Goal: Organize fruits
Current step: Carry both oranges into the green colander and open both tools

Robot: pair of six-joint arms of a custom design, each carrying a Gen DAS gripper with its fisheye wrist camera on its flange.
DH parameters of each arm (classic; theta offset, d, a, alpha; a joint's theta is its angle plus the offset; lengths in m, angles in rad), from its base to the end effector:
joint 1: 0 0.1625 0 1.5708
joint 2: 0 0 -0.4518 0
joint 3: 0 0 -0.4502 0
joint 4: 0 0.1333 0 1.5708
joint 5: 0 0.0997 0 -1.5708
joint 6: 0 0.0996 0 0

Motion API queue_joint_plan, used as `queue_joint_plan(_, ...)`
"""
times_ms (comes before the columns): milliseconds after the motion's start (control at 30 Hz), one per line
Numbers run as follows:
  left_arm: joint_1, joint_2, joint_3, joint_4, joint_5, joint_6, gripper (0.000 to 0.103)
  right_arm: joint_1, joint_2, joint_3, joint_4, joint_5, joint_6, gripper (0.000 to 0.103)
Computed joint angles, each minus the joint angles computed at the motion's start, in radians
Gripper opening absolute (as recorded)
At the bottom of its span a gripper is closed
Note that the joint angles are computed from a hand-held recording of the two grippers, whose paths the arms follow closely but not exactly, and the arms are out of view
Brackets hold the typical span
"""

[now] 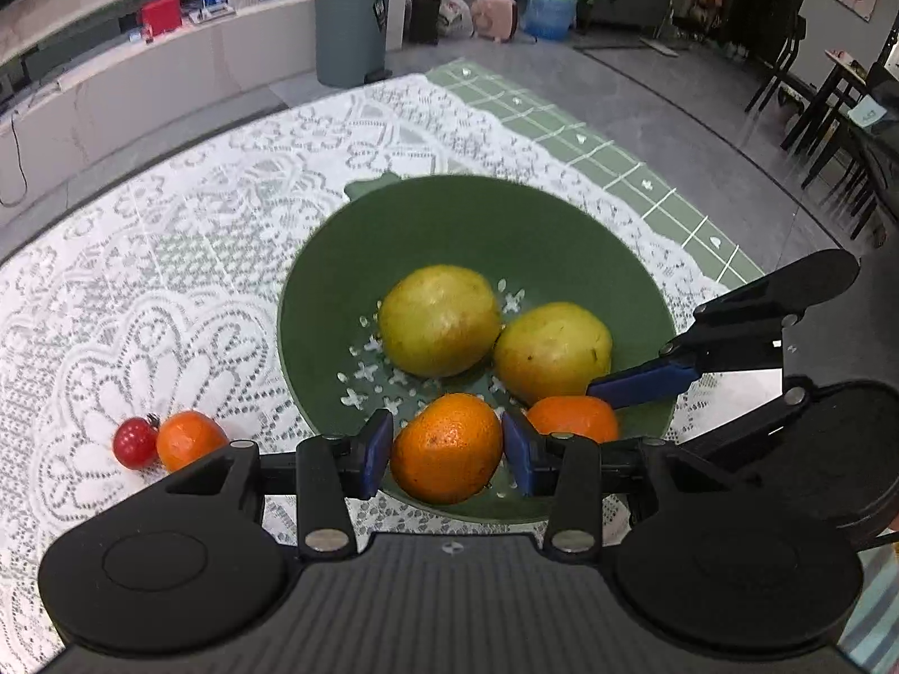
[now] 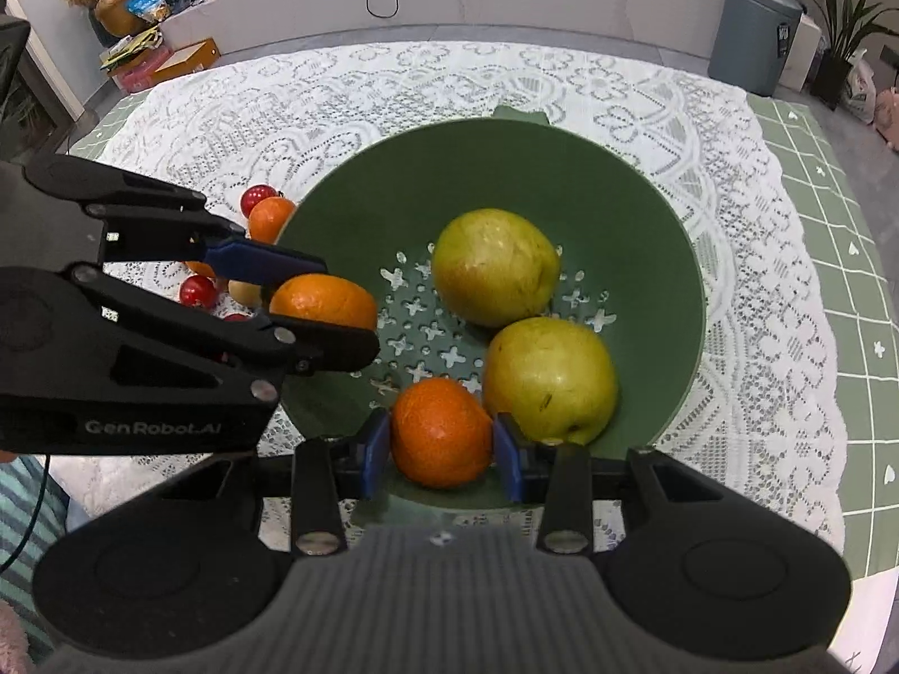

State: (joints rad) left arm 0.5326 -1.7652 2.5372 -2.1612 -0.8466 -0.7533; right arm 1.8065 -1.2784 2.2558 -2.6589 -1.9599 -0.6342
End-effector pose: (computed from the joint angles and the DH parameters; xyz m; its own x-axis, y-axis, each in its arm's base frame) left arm -0.1744 -0.3341 0.2004 -0.7819 0.1734 -0.5989 0.4284 0.8473 -0.3140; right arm 0.2076 -0.4554 0.1413 -0.5951 -0.7138 0.3692 -0.7258 0.6746 0.1344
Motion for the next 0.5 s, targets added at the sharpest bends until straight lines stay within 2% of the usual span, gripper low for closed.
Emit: queue_joint_plan(500, 0.057, 0.044, -0.014, -0.053, -0.033, 0.053, 0.048, 0.011, 0.028, -0.028, 0.040, -0.027, 0.009, 0.038)
